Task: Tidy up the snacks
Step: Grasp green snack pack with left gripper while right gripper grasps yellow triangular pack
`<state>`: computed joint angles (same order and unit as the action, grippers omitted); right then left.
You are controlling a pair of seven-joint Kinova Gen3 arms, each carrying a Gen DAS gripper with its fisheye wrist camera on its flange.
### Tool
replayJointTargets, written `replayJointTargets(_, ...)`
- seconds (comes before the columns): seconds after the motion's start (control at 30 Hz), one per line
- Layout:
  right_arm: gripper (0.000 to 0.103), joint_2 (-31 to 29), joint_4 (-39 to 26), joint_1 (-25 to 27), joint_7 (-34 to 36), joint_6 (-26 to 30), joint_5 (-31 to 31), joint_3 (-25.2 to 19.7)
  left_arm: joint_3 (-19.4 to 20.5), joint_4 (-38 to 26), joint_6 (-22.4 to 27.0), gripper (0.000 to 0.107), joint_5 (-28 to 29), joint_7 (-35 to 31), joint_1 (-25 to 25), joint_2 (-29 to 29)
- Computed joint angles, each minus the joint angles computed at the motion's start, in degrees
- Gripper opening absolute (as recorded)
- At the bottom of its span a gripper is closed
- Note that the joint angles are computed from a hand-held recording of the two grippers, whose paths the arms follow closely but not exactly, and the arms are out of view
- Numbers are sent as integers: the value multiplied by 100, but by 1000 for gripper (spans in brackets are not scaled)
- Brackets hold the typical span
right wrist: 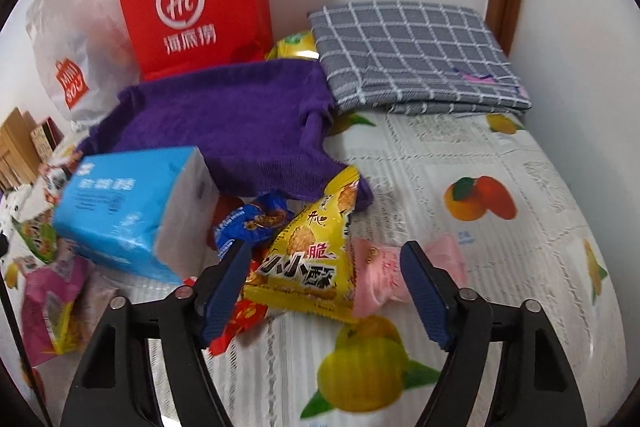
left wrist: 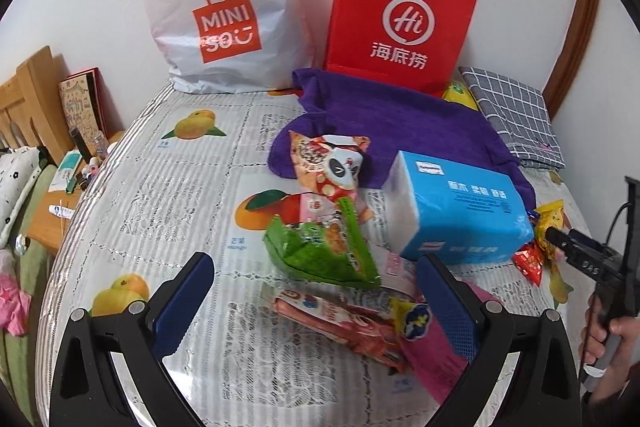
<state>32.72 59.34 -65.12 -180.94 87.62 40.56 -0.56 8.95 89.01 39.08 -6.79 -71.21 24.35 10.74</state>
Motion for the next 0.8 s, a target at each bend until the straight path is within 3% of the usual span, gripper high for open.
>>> replayJointTargets(0.1, 68, 30, 97, 134, 78, -181, -78, -26, 15, 52, -100, 101, 230, -151, -142, 7)
replayJointTargets(0.17, 49, 38, 151, 110, 121, -248, -11, -11, -14, 62, -131, 101, 223, -123, -143, 31)
replayJointTargets(0.2, 47, 35, 178, 93, 134, -283, 13, -13, -42, 48, -117, 101, 158, -59, -112, 61)
replayJointTargets(0.53, 45, -198, 922, -467, -784, -665, 996, 14, -40, -81, -191, 101, 273, -196, -131, 367)
replayJointTargets(0.63, 35, -331, 1183, -462, -1075, -877, 1231, -76, -109, -189, -142, 101, 137, -66, -3, 497)
replayJointTargets(0.8, 35, -385, 1262, -306, -1212, -986, 1168, -205, -122, -281, -129, 86, 160, -86, 20, 643)
